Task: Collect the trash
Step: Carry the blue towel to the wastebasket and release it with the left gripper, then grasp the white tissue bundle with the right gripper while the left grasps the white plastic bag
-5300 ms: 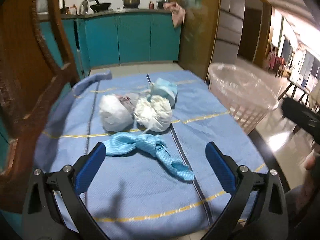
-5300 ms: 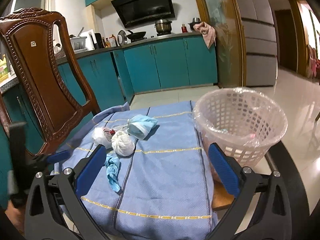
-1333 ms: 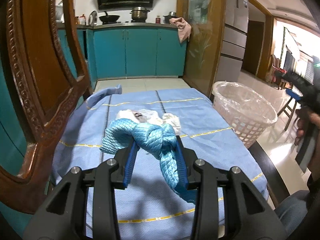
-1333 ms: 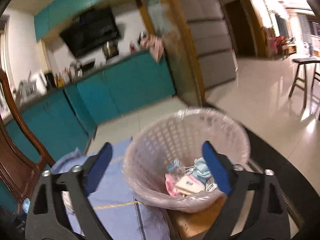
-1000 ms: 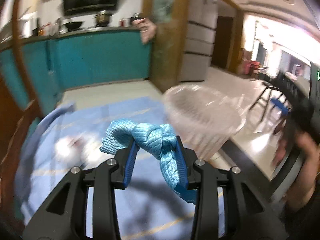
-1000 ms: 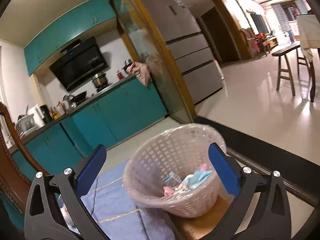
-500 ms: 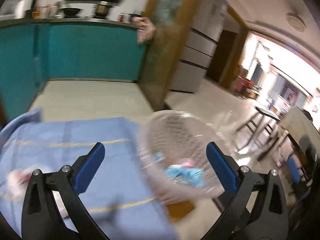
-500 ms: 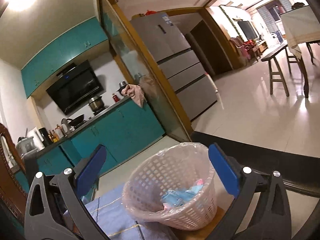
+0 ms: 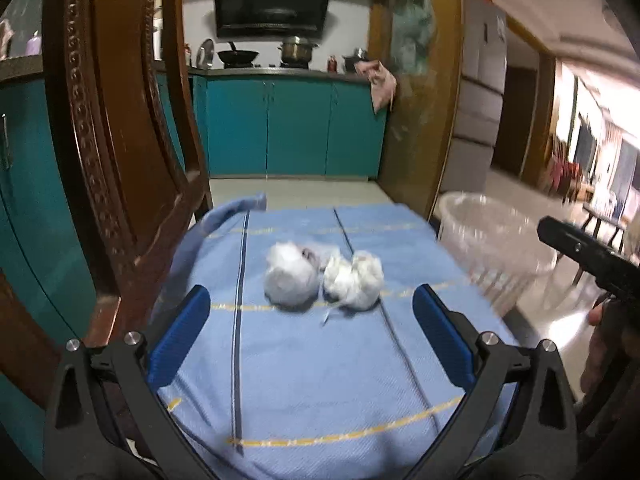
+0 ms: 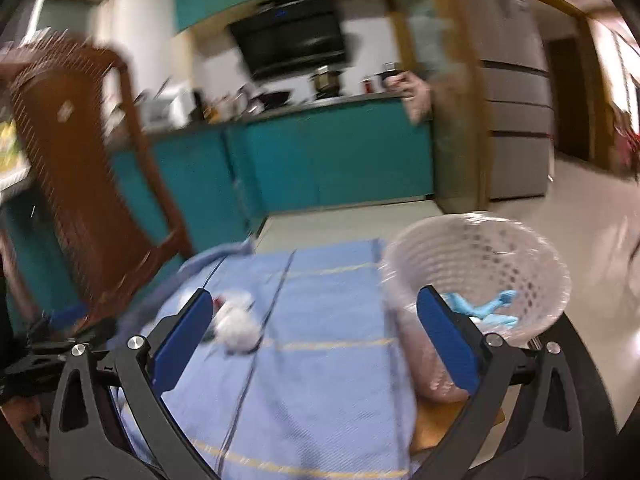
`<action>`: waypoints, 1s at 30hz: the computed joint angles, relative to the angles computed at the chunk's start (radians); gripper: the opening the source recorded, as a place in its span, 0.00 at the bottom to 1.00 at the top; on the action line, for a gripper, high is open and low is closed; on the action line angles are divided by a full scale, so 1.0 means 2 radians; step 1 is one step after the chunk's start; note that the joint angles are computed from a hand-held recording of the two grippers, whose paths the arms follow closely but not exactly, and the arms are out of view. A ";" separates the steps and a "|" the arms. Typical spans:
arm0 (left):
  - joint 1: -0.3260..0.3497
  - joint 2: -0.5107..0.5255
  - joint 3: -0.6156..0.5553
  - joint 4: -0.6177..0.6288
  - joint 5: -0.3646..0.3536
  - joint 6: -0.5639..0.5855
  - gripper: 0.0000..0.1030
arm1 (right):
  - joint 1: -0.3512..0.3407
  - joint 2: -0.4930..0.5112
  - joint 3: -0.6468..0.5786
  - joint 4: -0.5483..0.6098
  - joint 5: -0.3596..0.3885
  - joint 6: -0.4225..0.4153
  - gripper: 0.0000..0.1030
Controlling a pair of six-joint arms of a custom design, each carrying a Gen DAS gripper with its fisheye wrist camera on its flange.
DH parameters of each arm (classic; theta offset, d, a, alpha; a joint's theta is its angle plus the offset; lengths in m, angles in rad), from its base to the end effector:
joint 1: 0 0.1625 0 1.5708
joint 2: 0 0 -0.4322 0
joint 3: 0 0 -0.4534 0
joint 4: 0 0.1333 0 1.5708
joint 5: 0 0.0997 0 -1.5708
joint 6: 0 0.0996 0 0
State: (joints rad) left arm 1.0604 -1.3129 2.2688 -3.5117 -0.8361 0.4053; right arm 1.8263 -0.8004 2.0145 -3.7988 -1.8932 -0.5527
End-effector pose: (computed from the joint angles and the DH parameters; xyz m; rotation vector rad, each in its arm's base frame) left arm -0.0641 -0.5240 0.2523 0.5626 2.1651 -1.2182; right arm 0.2481 -0.5473 0.0825 0.7442 -2.2915 1.2602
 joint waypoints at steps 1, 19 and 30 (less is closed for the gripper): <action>0.002 -0.001 -0.002 0.009 -0.004 0.000 0.98 | 0.003 0.002 0.001 0.006 -0.001 -0.001 0.97; 0.003 -0.007 0.000 0.021 -0.021 -0.018 0.98 | 0.012 0.021 -0.020 0.041 -0.031 -0.030 0.97; 0.006 -0.005 -0.001 -0.014 -0.016 -0.016 0.98 | 0.013 0.101 -0.153 0.216 -0.055 -0.033 0.93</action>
State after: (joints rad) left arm 1.0733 -1.3233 2.2663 -3.5395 -0.8691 0.3740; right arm 1.8515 -0.5974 1.7092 -3.3676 -2.0032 -0.6187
